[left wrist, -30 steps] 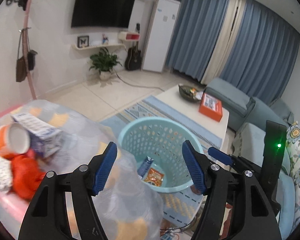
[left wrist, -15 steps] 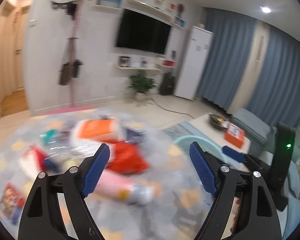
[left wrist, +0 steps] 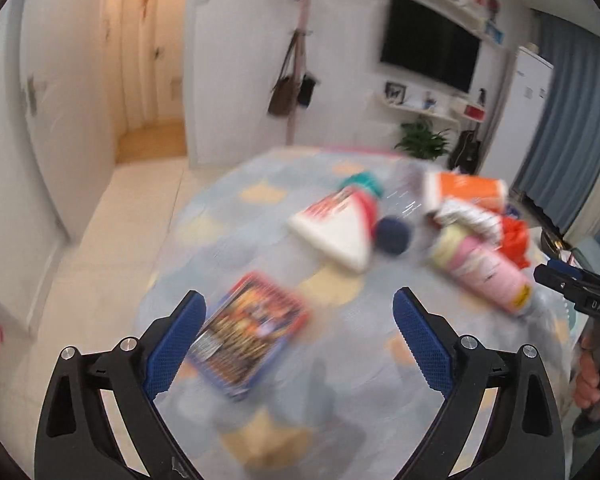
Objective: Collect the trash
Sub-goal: 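Grasp the card box with the left tool while the right tool grasps the pink bottle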
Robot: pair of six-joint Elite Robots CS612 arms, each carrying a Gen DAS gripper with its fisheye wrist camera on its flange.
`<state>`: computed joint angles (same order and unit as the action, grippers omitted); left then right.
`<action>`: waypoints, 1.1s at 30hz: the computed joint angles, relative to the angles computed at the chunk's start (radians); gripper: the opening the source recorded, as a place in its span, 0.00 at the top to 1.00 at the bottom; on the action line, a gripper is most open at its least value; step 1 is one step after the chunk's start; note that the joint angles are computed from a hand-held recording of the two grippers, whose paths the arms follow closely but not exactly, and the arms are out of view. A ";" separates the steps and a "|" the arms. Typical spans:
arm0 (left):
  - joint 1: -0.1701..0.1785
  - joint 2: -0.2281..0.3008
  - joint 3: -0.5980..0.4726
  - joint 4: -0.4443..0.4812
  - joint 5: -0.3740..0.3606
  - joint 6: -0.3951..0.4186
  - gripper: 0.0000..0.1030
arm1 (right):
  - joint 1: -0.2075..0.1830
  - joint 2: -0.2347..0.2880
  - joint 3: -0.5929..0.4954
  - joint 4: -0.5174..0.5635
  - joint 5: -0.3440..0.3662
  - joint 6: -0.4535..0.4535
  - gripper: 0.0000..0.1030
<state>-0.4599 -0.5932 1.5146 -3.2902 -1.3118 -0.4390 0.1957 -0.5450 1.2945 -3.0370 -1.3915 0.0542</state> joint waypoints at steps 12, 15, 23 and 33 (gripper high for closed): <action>0.059 0.048 -0.064 0.101 -0.139 0.010 0.11 | 0.022 -0.005 0.001 0.083 0.039 -0.108 0.31; 0.056 0.050 -0.048 0.081 -0.187 0.029 0.12 | 0.026 -0.016 0.018 0.091 0.075 -0.130 0.31; 0.022 0.047 -0.040 0.122 -0.140 0.071 0.13 | 0.050 0.013 -0.059 0.176 0.063 -0.140 0.31; 0.004 0.049 -0.057 0.173 -0.042 0.045 0.43 | 0.068 0.085 -0.196 0.263 0.019 -0.096 0.39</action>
<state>-0.4561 -0.5444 1.4571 -3.1174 -1.3537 -0.3940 0.2632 -0.4605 1.0988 -2.7738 -1.3729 -0.0419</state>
